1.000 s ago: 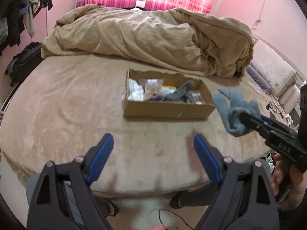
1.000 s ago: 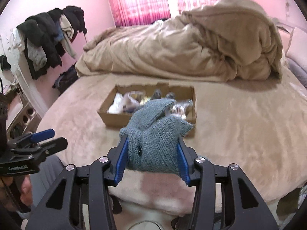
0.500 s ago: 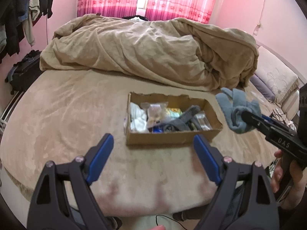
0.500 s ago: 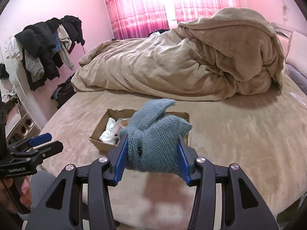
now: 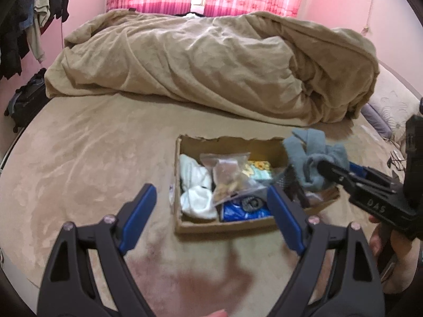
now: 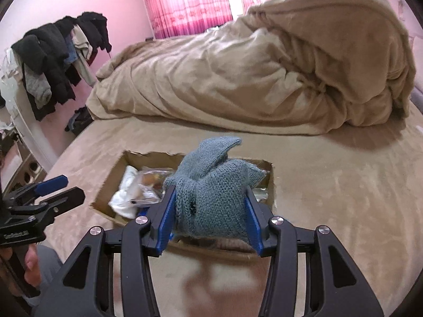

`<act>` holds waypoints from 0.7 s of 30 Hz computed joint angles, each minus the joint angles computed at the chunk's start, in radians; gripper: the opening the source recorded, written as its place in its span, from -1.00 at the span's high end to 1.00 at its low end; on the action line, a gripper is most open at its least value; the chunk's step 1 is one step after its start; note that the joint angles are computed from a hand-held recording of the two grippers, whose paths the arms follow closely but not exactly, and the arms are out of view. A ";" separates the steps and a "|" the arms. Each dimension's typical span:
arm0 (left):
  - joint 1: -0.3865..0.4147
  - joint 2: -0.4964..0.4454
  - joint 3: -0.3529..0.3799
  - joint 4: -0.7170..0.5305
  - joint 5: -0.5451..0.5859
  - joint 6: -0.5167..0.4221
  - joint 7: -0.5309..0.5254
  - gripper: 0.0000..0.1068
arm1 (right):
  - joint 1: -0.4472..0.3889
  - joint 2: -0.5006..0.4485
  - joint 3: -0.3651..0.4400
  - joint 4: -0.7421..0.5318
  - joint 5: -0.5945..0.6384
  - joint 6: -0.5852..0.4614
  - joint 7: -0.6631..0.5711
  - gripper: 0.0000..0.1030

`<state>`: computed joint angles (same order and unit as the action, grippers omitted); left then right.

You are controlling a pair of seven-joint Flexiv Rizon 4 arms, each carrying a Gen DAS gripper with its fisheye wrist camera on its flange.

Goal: Organize objects
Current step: 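Lower the knit item into the box and open the right tool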

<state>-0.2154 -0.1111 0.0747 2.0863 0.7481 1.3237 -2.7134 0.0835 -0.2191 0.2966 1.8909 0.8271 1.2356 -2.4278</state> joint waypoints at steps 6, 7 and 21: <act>0.003 -0.055 0.022 -0.019 -0.009 0.027 0.019 -0.62 | 0.029 -0.097 -0.001 -0.037 -0.095 0.037 0.084 -0.02; -0.001 -0.061 0.029 -0.022 -0.011 0.029 0.020 -0.62 | 0.032 -0.112 -0.003 -0.040 -0.118 0.043 0.114 -0.04; -0.038 -0.013 0.052 0.039 -0.007 0.006 -0.026 -0.62 | -0.044 -0.151 0.116 0.043 -0.313 0.224 0.247 -0.37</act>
